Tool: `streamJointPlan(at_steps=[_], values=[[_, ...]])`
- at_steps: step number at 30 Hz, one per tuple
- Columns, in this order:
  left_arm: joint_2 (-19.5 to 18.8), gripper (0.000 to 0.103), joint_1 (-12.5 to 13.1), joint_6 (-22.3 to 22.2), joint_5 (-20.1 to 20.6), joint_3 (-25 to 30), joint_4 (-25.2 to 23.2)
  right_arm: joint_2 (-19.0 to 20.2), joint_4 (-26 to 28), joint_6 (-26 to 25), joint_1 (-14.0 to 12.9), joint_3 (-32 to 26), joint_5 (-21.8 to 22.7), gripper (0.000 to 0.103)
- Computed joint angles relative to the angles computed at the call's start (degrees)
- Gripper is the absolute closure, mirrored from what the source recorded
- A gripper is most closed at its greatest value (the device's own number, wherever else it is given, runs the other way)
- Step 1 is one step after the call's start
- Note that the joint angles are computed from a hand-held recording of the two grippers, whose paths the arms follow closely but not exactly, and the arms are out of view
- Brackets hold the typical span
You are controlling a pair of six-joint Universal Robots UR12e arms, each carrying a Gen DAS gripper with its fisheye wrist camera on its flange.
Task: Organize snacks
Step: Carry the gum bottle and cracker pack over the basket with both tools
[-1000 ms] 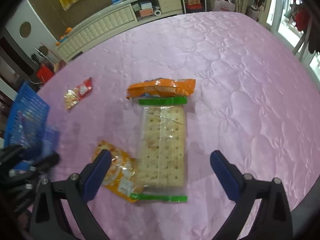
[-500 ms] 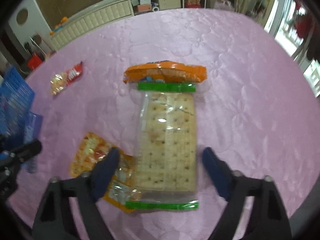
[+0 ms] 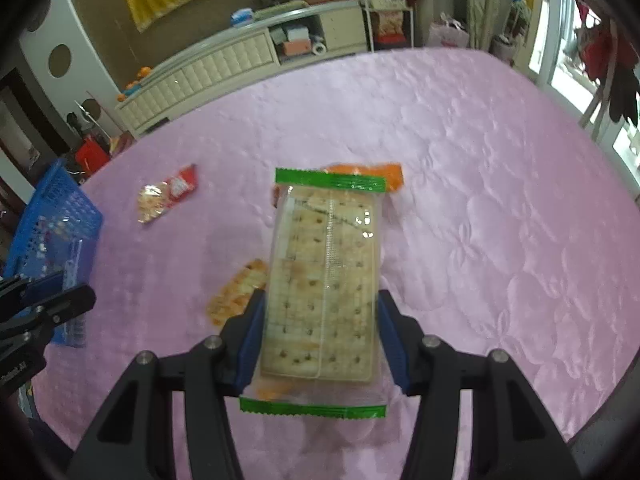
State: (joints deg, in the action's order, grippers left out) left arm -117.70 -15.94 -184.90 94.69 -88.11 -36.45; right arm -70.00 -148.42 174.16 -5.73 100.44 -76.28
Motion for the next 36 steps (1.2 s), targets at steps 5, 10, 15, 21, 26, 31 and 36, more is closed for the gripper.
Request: streamJointPlan(at_steps=[5, 10, 15, 21, 26, 31, 36], values=[[2.3, 0.075, 0.2, -0.5, 0.2, -1.9, 2.3, -2.1, -2.2, -1.5, 0.9, 1.0, 0.4, 0.045], [5.1, 0.075, 0.8, -1.0, 0.6, -4.4, 5.4, -3.4, -3.4, -1.8, 1.6, 1.0, 2.4, 0.045], [8.5, 0.075, 1.6, -1.1, 1.1, -7.2, 8.8, -4.6, -4.4, -2.2, 2.6, 1.0, 5.0, 0.045], [11.5, 0.075, 3.3, -1.7, 1.6, -10.3, 11.4, -5.9, -6.1, -2.5, 4.0, 1.0, 7.0, 0.045], [14.2, 0.075, 5.1, -2.2, 1.7, -13.4, 13.3, -6.7, -6.7, -2.6, 5.5, 1.1, 8.5, 0.045], [16.6, 0.075, 6.8, -2.5, 1.7, -16.1, 14.5, -6.5, -6.7, -2.4, 7.3, 0.3, 9.6, 0.045], [17.8, 0.075, 8.4, -3.4, 2.2, -17.0, 13.3, -6.2, -6.3, -2.5, 9.4, -0.3, 10.5, 0.045]])
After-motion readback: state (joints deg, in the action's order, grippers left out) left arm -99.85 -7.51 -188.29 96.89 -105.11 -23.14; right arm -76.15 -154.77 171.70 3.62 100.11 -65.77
